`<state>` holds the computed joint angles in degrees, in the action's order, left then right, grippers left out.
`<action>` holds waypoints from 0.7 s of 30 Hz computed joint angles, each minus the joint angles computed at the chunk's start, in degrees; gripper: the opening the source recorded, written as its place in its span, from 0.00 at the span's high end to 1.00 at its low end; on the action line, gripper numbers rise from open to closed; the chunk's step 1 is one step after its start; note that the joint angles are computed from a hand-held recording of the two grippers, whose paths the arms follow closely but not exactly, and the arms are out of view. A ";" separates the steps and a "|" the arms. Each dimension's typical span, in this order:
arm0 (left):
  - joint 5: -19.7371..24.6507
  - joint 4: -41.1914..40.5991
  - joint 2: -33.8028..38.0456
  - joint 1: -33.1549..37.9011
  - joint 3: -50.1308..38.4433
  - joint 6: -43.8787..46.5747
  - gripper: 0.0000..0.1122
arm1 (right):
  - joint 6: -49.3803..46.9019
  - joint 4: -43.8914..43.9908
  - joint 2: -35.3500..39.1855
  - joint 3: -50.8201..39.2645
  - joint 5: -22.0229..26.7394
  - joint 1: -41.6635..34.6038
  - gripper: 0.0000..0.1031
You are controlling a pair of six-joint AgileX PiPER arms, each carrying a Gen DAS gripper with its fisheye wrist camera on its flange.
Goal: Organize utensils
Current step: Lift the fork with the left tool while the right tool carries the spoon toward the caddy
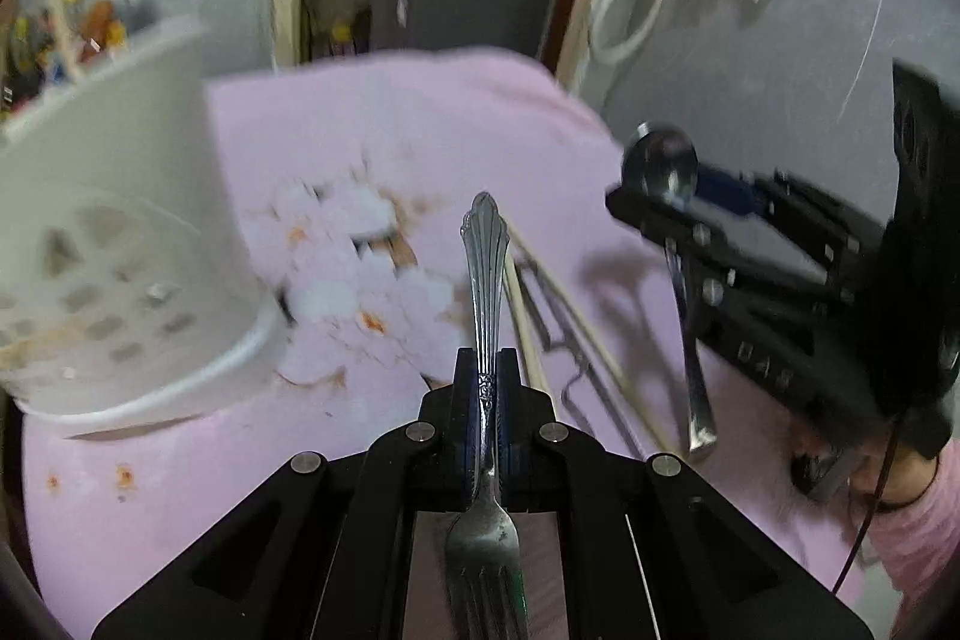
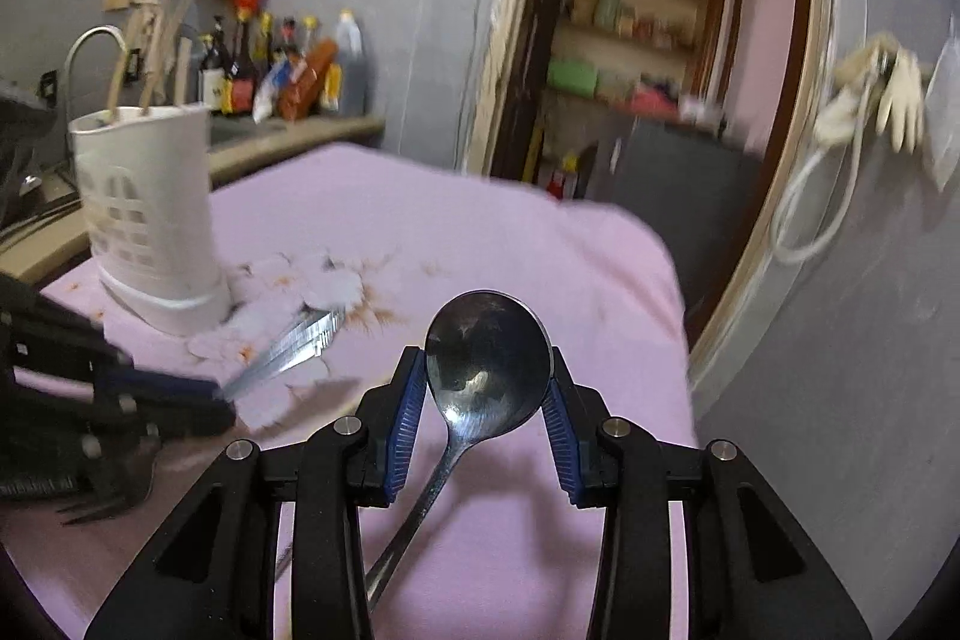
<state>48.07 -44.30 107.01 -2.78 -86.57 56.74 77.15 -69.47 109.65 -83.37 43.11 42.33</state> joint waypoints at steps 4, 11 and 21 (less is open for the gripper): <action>-2.86 -13.69 -4.93 3.32 7.00 11.12 0.97 | 9.01 -12.66 -0.75 3.34 4.94 4.41 0.65; -5.88 -34.20 -11.12 5.78 16.31 30.66 0.97 | 19.91 -25.51 -2.43 6.90 10.76 7.59 0.66; -3.39 -41.77 -11.99 9.09 15.36 33.62 0.97 | 20.76 -26.58 -3.20 2.96 7.00 5.76 0.96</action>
<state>44.69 -86.07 95.02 6.31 -71.21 90.36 97.91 -96.05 106.45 -80.41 50.11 48.09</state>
